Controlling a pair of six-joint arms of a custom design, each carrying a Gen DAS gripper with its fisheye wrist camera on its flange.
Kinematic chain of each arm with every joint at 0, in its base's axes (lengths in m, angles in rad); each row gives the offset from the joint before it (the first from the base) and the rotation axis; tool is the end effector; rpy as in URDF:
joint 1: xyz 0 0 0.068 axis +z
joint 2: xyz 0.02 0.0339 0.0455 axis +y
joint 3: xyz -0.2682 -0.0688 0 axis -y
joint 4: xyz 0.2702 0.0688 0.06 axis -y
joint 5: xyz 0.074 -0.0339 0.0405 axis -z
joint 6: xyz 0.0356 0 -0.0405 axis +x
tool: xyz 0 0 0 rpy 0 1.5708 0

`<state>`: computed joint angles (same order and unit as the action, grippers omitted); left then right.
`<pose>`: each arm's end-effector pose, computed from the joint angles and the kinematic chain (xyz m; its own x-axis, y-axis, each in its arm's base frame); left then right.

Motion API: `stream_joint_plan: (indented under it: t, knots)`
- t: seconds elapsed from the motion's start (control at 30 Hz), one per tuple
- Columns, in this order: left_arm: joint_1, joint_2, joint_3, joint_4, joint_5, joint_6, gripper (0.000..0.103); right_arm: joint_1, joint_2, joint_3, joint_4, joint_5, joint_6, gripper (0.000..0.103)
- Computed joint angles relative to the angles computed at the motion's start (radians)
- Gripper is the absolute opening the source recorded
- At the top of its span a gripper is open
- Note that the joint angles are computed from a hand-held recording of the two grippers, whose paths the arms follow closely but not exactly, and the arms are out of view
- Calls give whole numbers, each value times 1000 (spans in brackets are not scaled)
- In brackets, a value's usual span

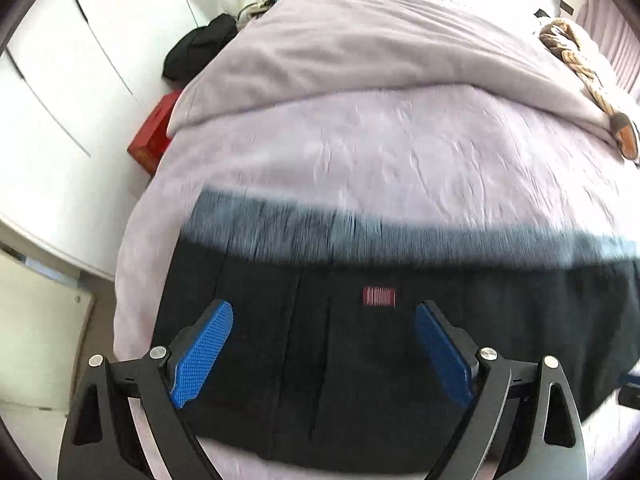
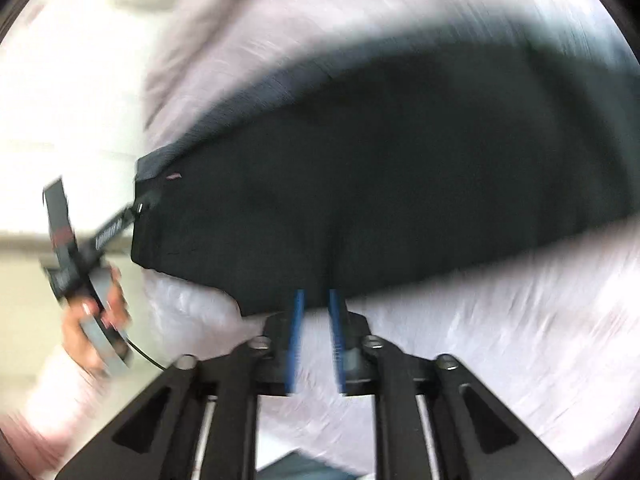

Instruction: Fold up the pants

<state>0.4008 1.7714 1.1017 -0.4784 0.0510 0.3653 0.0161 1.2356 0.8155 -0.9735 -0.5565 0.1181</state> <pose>0.3391 0.1417 0.1557 -0.9166 -0.0009 -0.3998 -0.0460 0.9936 0.1031 0.2210 0.0224 0.2088 -0.9899 0.0841 -0.1138 0.0099 0.8435 0.5371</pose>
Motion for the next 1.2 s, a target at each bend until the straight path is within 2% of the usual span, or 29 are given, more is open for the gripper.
stream_joint_plan:
  t: [0.07, 0.13, 0.2, 0.27, 0.33, 0.47, 0.53, 0.63, 0.7, 0.77, 0.93, 1.0, 1.2]
  knots:
    - [-20, 112, 84, 8, -30, -58, 94, 67, 60, 95, 48, 106, -5, 56]
    - [-32, 186, 102, 19, -86, -101, 94, 117, 176, 179, 118, 160, -6, 56]
    - [-38, 224, 101, 70, -84, -116, 95, 149, 284, 233, 157, 195, -4, 56]
    - [-38, 232, 119, 64, -85, -102, 95, 166, 389, 283, 150, 254, -16, 54]
    - [-41, 212, 125, 48, -109, -99, 95, 131, 419, 285, 167, 235, -25, 49]
    - [-32, 128, 98, -13, -110, -82, 95, 37, 340, 263, 129, 224, -25, 52]
    - [-30, 45, 32, -36, -94, -57, 95, -31, 293, 250, 71, 158, -76, 52]
    - [-53, -66, -66, -94, -92, -38, 95, -128, 205, 202, -29, 116, -151, 53]
    - [-90, -111, -113, -131, -89, -44, 95, -209, 144, 155, -91, 108, -204, 53]
    - [-140, -186, -184, -168, -86, -61, 95, -250, 96, 109, -123, 112, -201, 53]
    - [-351, -361, -303, -317, -72, -205, 95, -440, -9, 25, -243, 110, -294, 53]
    - [-422, -391, -327, -343, -71, -255, 95, -501, -34, 8, -281, 117, -339, 57]
    - [-592, -417, -325, -395, -65, -387, 95, -655, -62, -13, -350, 126, -453, 57]
